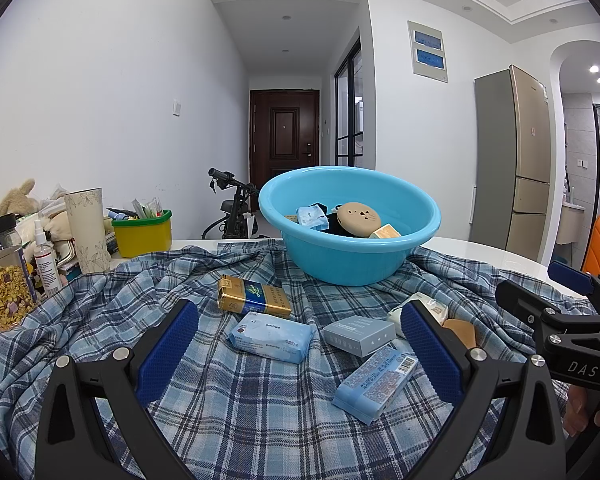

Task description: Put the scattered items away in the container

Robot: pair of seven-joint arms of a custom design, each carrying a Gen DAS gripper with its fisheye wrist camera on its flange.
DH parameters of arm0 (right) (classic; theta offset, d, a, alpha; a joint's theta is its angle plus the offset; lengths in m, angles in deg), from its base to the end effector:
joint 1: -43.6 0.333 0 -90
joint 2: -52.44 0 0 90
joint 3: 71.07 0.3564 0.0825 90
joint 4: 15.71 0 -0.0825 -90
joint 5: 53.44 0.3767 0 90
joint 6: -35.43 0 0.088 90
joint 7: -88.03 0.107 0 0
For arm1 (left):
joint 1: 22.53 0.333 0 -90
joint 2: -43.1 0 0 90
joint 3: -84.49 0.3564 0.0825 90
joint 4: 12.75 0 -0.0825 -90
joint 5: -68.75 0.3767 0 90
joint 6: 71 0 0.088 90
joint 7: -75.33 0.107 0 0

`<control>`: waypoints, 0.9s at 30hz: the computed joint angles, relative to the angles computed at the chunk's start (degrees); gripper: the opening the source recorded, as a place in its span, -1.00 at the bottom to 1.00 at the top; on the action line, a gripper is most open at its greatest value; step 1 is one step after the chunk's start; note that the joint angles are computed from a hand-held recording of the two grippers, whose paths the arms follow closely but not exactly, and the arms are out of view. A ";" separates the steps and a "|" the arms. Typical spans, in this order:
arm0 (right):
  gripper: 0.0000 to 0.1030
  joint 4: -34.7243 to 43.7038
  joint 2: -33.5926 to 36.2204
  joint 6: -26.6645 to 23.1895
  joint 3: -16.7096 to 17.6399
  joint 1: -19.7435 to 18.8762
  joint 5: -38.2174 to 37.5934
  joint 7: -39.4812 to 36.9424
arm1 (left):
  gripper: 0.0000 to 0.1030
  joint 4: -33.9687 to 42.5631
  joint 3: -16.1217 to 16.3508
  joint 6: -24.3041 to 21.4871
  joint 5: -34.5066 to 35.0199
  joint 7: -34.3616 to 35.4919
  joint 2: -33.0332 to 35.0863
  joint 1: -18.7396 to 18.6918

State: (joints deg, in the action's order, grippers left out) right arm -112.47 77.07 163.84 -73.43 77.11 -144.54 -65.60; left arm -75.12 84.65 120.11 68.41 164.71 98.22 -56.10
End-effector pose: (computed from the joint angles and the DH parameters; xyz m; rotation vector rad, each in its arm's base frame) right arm 0.6154 0.3429 0.4275 -1.1525 1.7752 -1.3113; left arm 0.7003 -0.4626 0.4227 -1.0310 1.8822 -1.4192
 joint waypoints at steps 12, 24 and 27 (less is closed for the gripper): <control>0.99 1.20 0.81 -0.71 0.04 0.15 1.73 -2.00 | 1.00 0.29 -5.61 -0.01 3.24 1.70 0.45 3.14; 0.99 1.55 0.73 0.09 -0.16 0.35 1.64 -3.66 | 1.00 2.38 -3.31 -4.93 3.12 1.97 -0.12 1.23; 0.99 1.84 0.65 0.44 -0.28 0.38 2.32 -4.21 | 1.00 4.45 -3.26 -7.94 3.61 0.72 0.14 1.42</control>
State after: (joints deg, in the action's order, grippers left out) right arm -110.63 77.72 164.28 -73.71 77.49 -142.22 -69.82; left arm -70.67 81.38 112.18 72.02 165.43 98.36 -54.68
